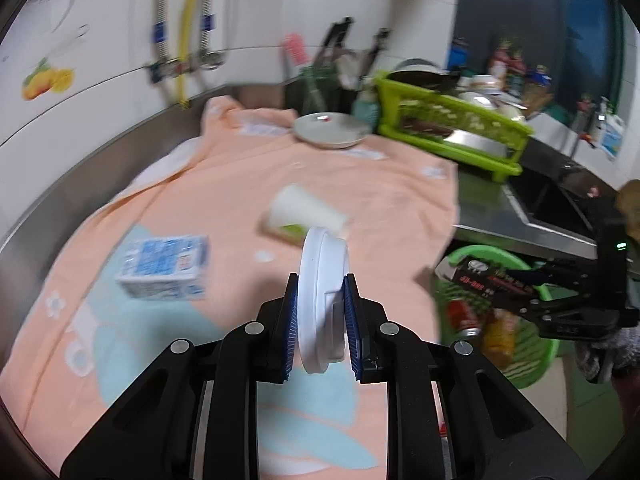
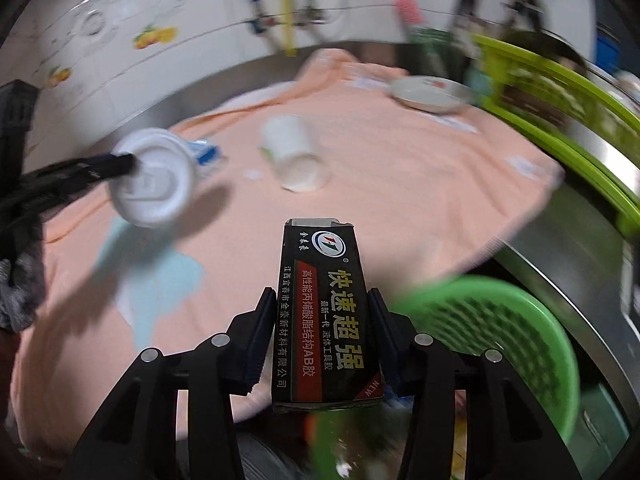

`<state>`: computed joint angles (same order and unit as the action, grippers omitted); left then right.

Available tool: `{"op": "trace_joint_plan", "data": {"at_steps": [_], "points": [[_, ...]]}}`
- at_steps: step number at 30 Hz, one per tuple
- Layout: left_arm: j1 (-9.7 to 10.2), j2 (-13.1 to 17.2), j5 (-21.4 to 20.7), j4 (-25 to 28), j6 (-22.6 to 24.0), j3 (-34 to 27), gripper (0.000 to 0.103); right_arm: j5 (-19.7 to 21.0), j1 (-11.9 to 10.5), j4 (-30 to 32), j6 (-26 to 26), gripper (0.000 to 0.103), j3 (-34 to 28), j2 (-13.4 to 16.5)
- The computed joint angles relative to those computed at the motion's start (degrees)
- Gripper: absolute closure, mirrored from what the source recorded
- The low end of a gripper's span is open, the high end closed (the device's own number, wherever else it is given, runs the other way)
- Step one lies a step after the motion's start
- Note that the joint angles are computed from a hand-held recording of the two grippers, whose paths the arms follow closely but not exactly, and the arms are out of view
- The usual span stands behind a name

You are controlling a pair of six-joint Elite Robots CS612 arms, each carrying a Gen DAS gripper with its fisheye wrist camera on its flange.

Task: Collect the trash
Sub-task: 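Drop the glue box into the basket with the right tool while the left tool carries the lid there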

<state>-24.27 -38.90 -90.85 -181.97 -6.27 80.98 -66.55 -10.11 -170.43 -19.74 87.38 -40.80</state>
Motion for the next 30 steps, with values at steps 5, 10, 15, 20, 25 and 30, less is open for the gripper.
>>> {"op": "trace_joint_plan", "data": {"at_steps": [5, 10, 15, 20, 25, 30], "points": [[-2.29, 0.24, -3.64, 0.1, 1.76, -0.61, 0.082, -6.42, -1.93, 1.54, 1.74, 0.058, 1.53, -0.04], [-4.57, 1.05, -5.9, 2.13, 3.95, -1.89, 0.082, -9.28, -3.58, 3.86, 3.78, 0.058, 1.22, 1.45], [-6.46, 2.88, -7.02, 6.15, 5.91, -4.9, 0.082, -9.08, -4.74, 4.75, 5.53, 0.058, 0.17, 2.8], [-7.6, 5.25, -7.61, 10.66, 6.44, -8.49, 0.082, -7.02, -5.66, 3.98, 6.68, 0.055, 0.05, 3.02], [-8.3, 7.62, -7.47, 15.34, 6.52, -11.87, 0.082, -5.02, -6.57, 1.63, 6.93, 0.052, 1.85, 2.12], [-8.6, 9.11, -7.44, 18.87, 6.18, -14.04, 0.082, -3.94, -7.24, -0.19, 6.85, 0.048, 3.19, 1.45]]}}
